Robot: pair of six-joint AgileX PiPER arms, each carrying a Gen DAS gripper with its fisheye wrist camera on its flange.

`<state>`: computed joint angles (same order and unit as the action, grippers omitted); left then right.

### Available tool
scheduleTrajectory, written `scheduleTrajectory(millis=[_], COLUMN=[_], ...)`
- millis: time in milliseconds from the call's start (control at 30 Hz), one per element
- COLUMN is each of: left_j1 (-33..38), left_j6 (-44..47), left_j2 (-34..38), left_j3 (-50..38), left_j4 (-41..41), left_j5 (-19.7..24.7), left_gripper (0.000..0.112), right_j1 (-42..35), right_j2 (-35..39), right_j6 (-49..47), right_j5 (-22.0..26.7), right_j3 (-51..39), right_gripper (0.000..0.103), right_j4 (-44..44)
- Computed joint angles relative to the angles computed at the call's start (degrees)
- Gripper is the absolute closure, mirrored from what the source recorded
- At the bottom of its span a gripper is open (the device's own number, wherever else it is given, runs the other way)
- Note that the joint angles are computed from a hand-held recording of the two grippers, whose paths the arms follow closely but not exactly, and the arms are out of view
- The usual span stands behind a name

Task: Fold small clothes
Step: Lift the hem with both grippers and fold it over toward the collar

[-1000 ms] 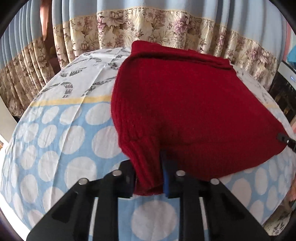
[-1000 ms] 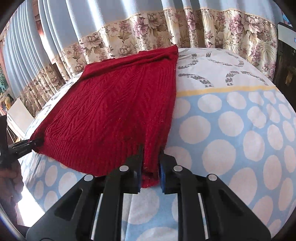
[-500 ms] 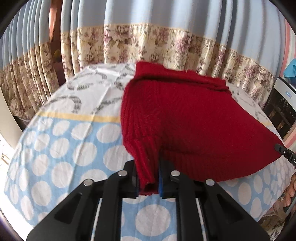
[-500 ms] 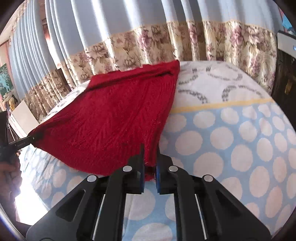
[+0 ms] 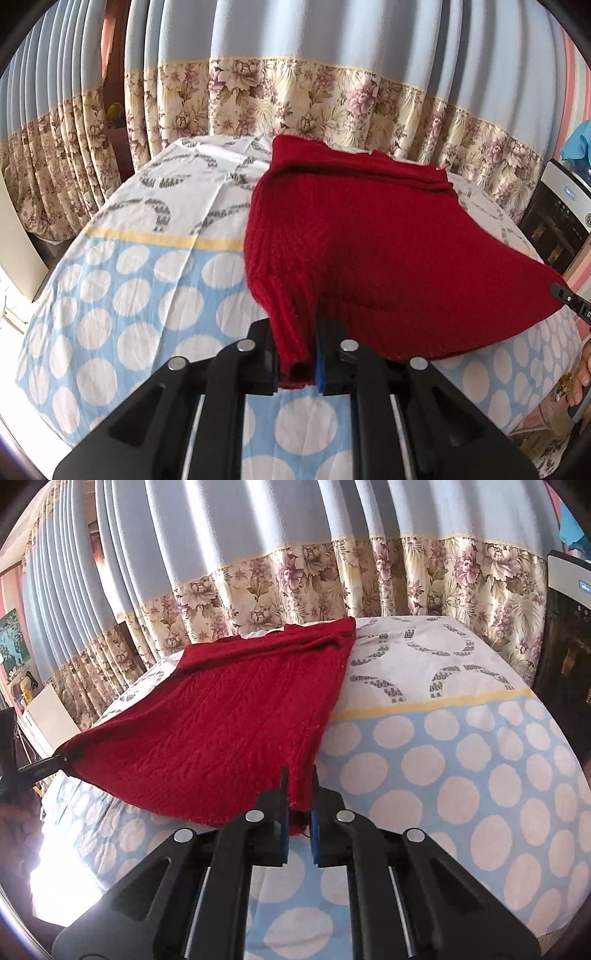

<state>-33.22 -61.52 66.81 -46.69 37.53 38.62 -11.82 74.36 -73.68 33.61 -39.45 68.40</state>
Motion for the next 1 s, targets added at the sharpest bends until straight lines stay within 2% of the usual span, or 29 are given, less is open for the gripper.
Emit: scheduleTrajectory(millis=[267,467,633,800,1000], left_j1=[9.0,15.6,18.7,20.0,20.3], left_j6=[14.0,25.3,31.3,33.9,34.8], left_j2=[7.7,17.8,27.4,35.7,42.6], left_j3=[-11.4,-24.0,-36.9,-48.7,-58.2], left_j4=[-7.7,-17.2,-21.1,-21.7,-20.7], left_j5=[-3.7,-5.1,-3.5,-0.7,2.4], left_gripper=[0.099,0.099,0.099,0.099,0.099], right_j1=[2.8,5.2,6.9,8.6,10.0], right_j2=[6.6,16.7,25.7,33.7,39.4], right_j6=[6.9,16.8,25.1,33.5,40.3], right_j5=[0.6,1.4,2.1,3.0,4.1], right_j3=[-11.5,-26.8,-40.8,-53.9,-63.8], right_gripper=[0.095,0.094,0.094,0.094,0.094], right_j4=[-3.8,-10.1,-15.9,-22.3,-28.8])
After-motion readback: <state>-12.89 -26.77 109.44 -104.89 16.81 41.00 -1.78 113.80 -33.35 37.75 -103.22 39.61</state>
